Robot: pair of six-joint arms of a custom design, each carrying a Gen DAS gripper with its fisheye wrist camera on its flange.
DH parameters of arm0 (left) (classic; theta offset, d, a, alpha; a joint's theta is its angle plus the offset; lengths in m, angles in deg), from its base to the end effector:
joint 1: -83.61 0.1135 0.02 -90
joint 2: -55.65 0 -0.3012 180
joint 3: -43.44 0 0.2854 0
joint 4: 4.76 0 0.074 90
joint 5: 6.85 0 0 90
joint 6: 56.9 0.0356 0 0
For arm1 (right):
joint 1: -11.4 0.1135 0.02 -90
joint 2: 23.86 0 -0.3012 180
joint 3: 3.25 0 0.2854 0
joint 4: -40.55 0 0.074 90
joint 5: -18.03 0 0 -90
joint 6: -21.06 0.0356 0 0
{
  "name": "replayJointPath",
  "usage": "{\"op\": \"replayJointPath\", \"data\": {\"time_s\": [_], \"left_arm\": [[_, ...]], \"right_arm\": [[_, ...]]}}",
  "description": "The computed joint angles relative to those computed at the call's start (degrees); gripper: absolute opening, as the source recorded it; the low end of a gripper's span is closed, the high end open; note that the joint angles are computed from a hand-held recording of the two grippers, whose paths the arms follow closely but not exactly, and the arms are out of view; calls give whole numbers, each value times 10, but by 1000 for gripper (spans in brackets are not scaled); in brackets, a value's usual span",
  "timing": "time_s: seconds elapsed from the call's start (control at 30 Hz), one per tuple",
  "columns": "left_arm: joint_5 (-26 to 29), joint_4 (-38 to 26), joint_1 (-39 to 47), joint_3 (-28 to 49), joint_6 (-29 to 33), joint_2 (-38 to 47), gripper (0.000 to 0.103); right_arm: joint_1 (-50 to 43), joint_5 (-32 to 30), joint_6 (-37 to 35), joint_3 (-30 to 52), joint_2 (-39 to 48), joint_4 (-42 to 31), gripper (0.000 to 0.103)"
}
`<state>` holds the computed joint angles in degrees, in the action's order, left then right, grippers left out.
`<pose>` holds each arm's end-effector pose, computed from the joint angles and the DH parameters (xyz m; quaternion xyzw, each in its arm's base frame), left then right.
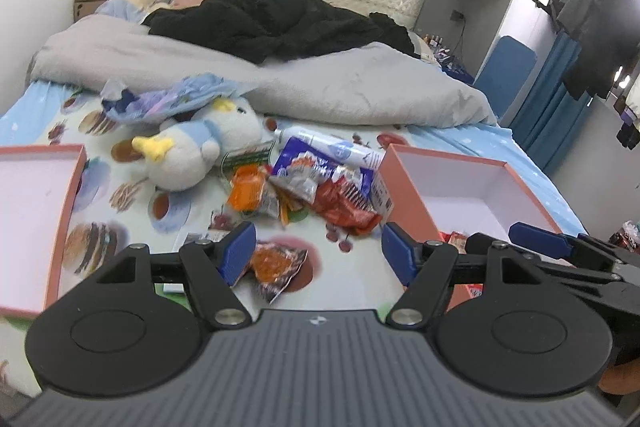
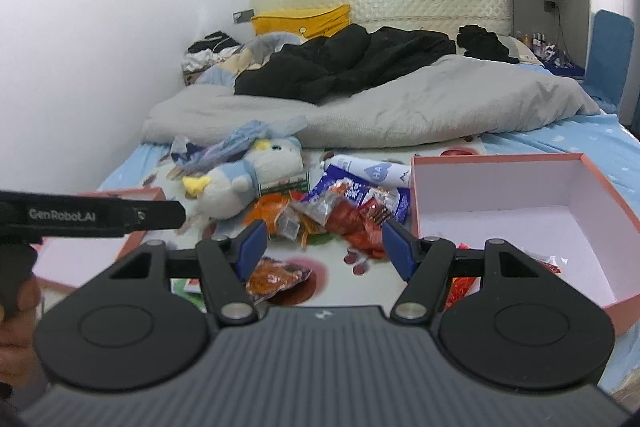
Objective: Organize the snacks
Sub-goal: 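Move both open tools back toward the snack pile, then grasp the clear bag of orange spicy strips with the left tool while the right reaches the red-brown packet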
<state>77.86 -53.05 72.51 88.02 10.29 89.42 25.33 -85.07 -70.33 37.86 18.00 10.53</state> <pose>0.1349 -0.0231 0.2679 -0.1117 0.8891 -0.0893 0.4348 0.1674 0.0498 0.2552 -0.1710 0.8485 0.1522 0.4772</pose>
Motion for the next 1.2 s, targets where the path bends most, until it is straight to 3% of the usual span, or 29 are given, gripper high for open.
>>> {"op": "replayJointPath", "data": {"time_s": [0.17,0.43,0.8,1.0,1.2], "left_arm": [[4,-13,6,-30,-12,-25,74],[66,10,76,-60,15,-20,74],[148,93,191,-80,83,87,76],[161,144,224,-82,109,167,83],[175,205,247,-78,131,266,84]], "right_arm": [[24,21,-13,-16,-22,-22,66],[71,64,-11,-22,3,-21,66],[99,94,-37,8,135,50,66],[120,138,-49,26,227,112,65],[144,172,-84,52,323,164,65]]}}
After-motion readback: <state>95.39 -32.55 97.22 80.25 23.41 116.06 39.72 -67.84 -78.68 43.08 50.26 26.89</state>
